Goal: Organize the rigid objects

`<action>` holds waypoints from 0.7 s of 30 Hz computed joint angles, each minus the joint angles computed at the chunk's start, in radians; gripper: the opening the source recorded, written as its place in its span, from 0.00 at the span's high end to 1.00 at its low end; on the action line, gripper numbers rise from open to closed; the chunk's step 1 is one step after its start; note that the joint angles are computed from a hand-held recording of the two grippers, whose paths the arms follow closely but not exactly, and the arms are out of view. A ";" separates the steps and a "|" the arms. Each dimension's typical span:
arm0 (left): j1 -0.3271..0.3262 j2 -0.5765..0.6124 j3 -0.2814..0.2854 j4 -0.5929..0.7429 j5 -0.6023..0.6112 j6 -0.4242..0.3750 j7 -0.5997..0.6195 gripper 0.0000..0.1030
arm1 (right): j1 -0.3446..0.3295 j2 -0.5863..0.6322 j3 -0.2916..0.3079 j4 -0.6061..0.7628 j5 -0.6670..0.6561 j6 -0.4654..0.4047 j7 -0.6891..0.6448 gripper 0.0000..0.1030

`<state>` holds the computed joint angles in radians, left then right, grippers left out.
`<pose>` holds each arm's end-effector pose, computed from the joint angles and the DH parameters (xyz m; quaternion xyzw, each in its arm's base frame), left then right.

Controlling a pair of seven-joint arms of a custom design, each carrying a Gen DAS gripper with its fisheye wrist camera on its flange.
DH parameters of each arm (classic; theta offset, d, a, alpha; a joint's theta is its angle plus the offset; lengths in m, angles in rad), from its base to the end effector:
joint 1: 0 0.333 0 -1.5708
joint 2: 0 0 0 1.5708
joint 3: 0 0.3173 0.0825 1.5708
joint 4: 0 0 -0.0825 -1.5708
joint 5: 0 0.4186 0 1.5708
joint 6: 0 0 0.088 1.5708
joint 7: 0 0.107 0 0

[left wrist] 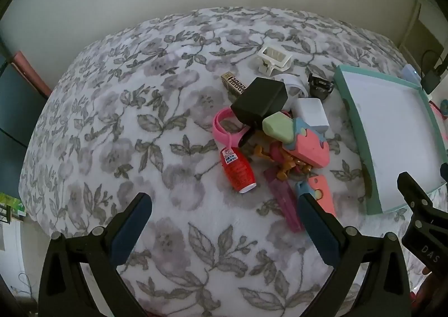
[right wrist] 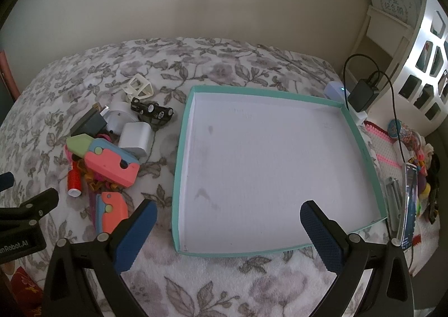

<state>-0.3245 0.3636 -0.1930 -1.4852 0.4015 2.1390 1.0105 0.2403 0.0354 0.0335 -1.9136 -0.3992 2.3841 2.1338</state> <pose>0.6523 -0.3290 0.4936 -0.6556 0.7255 -0.1055 0.1810 0.6156 0.1688 0.5101 -0.6613 0.7008 -0.2286 0.1389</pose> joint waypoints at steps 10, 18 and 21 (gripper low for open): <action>0.002 -0.001 0.003 0.002 -0.002 -0.018 -0.007 0.00 | 0.002 0.008 -0.002 0.014 0.010 -0.021 -0.010 0.00; -0.004 0.013 0.003 0.024 0.002 -0.037 -0.015 0.00 | 0.004 0.014 -0.003 0.021 0.015 -0.030 -0.016 0.00; -0.002 0.006 0.004 0.009 0.006 -0.018 -0.020 0.00 | 0.004 0.013 -0.004 0.020 0.016 -0.030 -0.016 0.00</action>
